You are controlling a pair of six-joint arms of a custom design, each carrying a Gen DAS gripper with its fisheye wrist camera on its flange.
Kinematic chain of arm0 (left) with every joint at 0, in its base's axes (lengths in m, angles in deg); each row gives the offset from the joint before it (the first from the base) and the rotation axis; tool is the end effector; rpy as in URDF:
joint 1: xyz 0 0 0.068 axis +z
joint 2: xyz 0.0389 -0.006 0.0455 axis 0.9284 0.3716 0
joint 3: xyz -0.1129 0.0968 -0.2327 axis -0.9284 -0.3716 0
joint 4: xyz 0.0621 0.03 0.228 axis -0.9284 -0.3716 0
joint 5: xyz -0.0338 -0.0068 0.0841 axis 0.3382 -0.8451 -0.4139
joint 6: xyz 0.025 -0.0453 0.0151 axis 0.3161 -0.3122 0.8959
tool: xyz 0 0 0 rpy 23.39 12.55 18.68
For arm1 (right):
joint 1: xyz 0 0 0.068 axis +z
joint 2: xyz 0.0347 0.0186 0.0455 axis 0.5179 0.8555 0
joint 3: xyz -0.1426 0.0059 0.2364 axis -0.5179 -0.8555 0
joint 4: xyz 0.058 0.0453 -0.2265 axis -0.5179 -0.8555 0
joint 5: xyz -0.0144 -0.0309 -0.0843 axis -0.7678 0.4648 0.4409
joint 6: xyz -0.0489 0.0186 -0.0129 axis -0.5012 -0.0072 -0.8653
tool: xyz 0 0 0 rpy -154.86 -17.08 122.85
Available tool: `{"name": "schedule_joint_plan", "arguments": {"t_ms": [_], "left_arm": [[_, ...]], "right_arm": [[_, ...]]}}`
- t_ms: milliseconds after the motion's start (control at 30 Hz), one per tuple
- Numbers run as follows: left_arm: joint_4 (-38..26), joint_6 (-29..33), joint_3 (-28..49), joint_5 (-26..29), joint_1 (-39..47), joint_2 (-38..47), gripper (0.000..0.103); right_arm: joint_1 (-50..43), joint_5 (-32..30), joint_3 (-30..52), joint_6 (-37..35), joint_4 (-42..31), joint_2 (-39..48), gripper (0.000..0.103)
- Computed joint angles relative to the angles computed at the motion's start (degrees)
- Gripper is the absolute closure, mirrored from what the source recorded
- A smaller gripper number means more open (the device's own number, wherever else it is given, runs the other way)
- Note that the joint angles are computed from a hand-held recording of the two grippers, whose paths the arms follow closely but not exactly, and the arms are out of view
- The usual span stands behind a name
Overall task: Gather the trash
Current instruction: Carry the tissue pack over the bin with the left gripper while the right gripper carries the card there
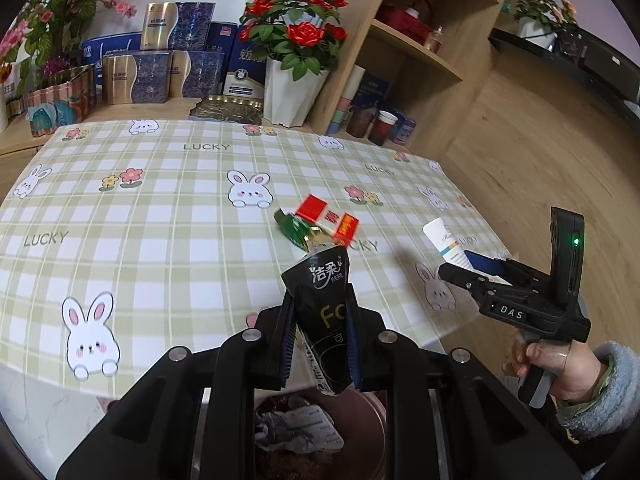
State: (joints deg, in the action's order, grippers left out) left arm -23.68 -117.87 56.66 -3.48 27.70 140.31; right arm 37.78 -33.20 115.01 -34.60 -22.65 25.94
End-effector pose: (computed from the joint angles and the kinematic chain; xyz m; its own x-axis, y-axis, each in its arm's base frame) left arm 0.2183 -0.1753 0.3344 -0.7014 -0.1490 -0.6970 0.1058 0.9453 -0.3086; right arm 0.3043 0.0461 0.3209 -0.7019 -0.2290 -0.6745 -0.4188 0.8986 0.1308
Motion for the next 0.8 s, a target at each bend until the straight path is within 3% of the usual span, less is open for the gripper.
{"name": "schedule_joint_plan", "arguments": {"t_ms": [367, 800], "left_arm": [[-1.81, -6.23, -4.57, -6.20, -8.77, -4.42, 0.082], [-3.08, -12.45, -10.79, -9.28, -13.39, -8.49, 0.082]], "right_arm": [[-1.02, -2.15, -14.75, -1.02, 1.05, -11.92, 0.038], [4.64, -1.69, -25.00, -1.17, 0.60, -16.42, 0.038]]}}
